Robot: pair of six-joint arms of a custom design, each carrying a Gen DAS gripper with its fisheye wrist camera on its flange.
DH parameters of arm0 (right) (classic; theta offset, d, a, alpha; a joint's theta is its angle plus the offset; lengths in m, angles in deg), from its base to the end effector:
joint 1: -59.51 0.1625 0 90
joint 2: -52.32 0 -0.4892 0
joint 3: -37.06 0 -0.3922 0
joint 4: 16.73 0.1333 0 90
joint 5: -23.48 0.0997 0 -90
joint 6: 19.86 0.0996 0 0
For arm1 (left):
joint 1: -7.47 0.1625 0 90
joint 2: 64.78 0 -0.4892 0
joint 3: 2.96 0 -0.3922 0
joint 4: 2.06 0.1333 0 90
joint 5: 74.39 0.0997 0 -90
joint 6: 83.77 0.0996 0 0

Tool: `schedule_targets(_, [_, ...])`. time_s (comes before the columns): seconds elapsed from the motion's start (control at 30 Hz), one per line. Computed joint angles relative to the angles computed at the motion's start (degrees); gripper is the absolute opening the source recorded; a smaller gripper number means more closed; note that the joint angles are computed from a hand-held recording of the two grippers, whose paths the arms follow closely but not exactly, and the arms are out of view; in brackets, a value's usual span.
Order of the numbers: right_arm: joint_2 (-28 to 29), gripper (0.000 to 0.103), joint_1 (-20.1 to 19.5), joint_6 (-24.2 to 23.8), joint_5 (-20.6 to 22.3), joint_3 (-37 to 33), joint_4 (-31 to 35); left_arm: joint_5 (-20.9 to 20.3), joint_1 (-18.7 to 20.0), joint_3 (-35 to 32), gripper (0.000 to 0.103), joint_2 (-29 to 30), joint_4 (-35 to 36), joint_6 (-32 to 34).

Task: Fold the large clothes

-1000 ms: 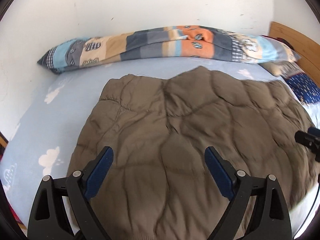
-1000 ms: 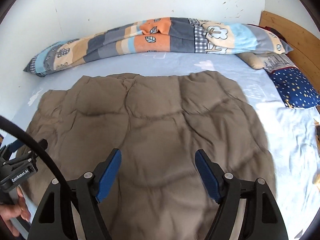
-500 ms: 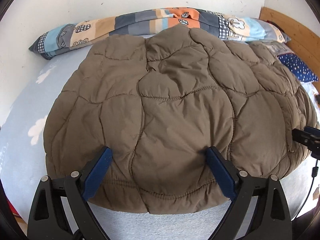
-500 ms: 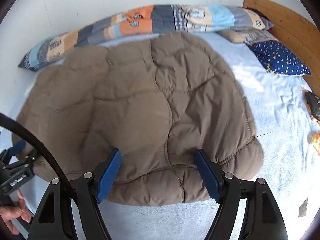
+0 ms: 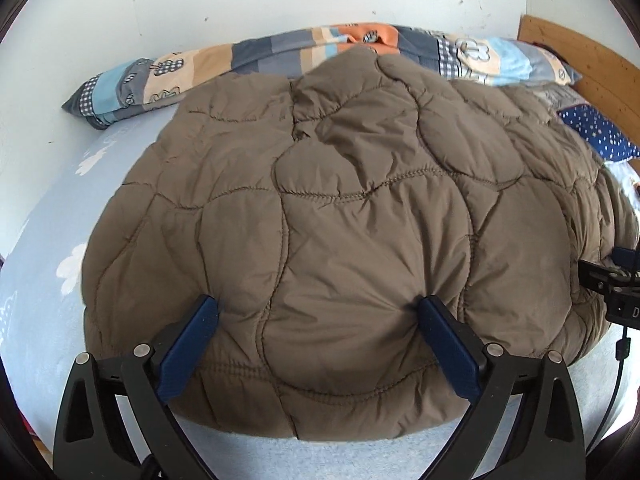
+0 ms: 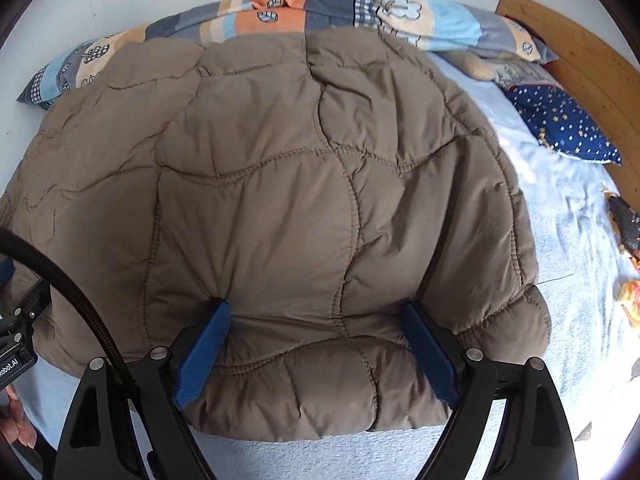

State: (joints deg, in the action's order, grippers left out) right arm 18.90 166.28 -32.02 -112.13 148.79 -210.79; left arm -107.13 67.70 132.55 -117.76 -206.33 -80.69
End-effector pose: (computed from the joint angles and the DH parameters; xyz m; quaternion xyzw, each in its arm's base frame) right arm 0.2349 -0.5641 0.0284 0.1408 -0.8917 0.2204 0.3693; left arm -0.0393 -0.5059 0.1709 0.1130 0.8469 -0.3399 0.3930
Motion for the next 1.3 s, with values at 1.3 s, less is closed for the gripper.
schedule_targets(1.3, [3.12,0.101,9.06,-7.38,-0.44,12.85,-26.63,7.66,-13.32,11.93,0.100,-12.94,18.41,-23.08])
